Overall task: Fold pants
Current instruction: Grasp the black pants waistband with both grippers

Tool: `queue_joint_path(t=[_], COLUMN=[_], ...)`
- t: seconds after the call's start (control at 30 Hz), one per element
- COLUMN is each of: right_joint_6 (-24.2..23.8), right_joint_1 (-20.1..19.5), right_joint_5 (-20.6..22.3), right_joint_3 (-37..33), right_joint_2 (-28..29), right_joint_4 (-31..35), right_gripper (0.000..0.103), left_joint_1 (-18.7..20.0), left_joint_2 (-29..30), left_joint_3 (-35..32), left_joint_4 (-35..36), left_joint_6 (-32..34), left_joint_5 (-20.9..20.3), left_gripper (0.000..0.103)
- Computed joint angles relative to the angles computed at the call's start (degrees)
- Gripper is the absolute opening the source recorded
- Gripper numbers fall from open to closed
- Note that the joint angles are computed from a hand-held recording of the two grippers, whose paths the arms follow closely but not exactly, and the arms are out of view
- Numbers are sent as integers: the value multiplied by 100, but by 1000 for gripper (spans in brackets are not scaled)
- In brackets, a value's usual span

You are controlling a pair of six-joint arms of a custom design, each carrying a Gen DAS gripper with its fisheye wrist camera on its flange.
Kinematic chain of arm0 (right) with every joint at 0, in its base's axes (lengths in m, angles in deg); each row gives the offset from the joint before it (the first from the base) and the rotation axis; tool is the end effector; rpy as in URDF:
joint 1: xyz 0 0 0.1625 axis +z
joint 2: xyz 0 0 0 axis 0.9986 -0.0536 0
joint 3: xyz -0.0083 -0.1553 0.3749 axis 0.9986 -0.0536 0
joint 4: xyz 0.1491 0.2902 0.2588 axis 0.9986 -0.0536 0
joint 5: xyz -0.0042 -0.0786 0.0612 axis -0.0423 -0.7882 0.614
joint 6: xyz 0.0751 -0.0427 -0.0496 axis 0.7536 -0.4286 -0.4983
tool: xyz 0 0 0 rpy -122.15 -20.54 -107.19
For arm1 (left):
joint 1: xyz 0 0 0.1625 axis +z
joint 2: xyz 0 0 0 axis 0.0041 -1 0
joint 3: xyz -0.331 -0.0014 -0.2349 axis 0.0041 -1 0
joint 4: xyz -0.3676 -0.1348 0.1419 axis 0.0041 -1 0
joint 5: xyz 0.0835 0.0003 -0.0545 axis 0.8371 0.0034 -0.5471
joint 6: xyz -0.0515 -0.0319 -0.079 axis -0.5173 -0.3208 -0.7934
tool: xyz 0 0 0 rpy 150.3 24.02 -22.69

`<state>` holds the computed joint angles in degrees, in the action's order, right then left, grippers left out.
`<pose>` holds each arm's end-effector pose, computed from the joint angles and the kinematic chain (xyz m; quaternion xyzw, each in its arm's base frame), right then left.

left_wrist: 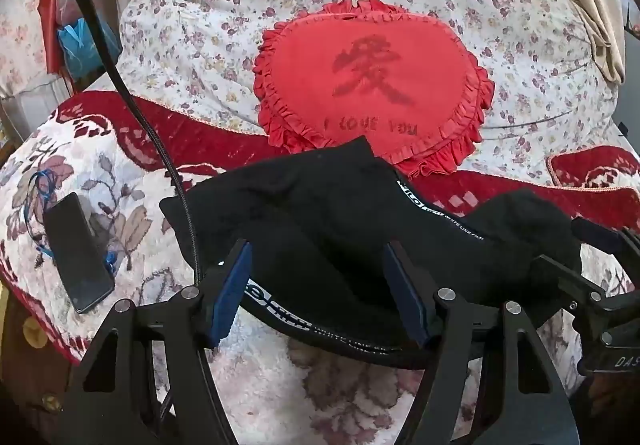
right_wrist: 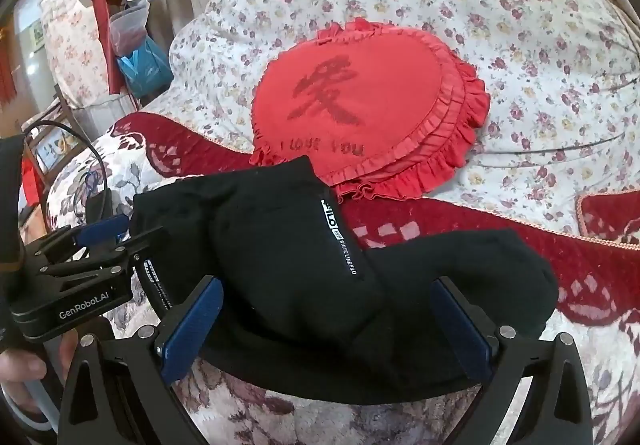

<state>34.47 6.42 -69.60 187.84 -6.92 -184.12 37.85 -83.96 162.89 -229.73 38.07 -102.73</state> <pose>0.1328 -0.5331 0.2843 0.2442 -0.8929 0.2929 0.2394 -0.3229 -0.5306 0.0882 0.1498 0.8584 -0.3435 0.3505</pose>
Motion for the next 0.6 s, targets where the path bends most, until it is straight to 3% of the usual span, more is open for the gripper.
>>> queue_joint_path(t=[0.6], right_joint_6=[117], right_joint_1=[-10], right_joint_5=[-50], right_joint_3=[-86], right_joint_2=[113], right_joint_4=[152], right_gripper=[103], left_joint_1=[12], left_joint_2=[31], left_joint_3=[-5], left_joint_4=[21], left_joint_6=[-54], left_joint_5=[-28], left_gripper=[67])
